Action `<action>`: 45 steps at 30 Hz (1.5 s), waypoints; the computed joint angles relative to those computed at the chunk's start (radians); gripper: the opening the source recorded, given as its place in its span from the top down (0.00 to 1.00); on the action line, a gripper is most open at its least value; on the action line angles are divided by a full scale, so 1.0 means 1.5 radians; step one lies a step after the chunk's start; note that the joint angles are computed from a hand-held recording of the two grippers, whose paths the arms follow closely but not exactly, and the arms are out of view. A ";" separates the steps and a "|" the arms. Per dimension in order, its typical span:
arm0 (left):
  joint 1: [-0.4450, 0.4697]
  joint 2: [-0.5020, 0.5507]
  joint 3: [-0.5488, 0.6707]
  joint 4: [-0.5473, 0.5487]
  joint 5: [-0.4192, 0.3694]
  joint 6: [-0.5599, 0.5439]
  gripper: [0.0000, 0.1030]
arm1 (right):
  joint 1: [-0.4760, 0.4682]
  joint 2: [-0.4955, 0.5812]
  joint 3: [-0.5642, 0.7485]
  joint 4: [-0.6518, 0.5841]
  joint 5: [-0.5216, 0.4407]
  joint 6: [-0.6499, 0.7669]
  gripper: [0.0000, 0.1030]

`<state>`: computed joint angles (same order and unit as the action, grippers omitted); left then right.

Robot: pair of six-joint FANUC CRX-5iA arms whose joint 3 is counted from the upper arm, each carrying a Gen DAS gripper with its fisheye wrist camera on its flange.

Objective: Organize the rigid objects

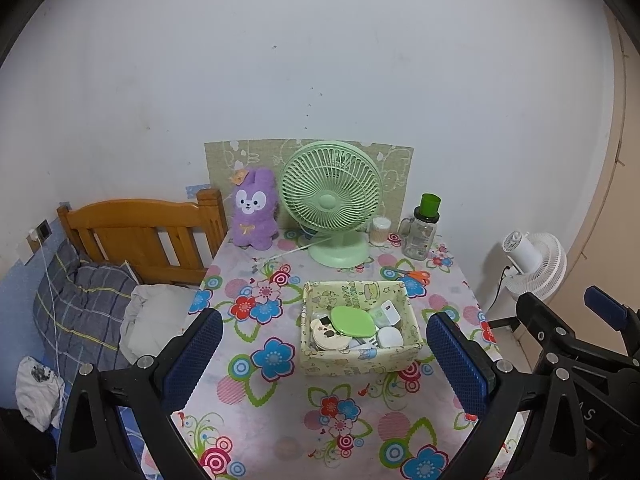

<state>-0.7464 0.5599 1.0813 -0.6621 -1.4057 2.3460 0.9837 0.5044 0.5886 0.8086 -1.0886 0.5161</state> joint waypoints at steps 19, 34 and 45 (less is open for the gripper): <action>-0.001 0.007 0.008 -0.006 -0.010 0.001 0.00 | -0.003 0.012 0.020 -0.013 -0.007 0.012 0.06; -0.001 0.007 0.008 -0.007 -0.011 0.000 0.00 | -0.004 0.014 0.022 -0.011 -0.007 0.012 0.06; -0.003 0.010 0.013 -0.014 -0.019 -0.003 0.00 | -0.006 0.014 0.022 -0.017 -0.005 0.012 0.06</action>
<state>-0.7510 0.5743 1.1011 -0.6837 -1.4339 2.3410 0.9748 0.5255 0.6209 0.7837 -1.0963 0.5341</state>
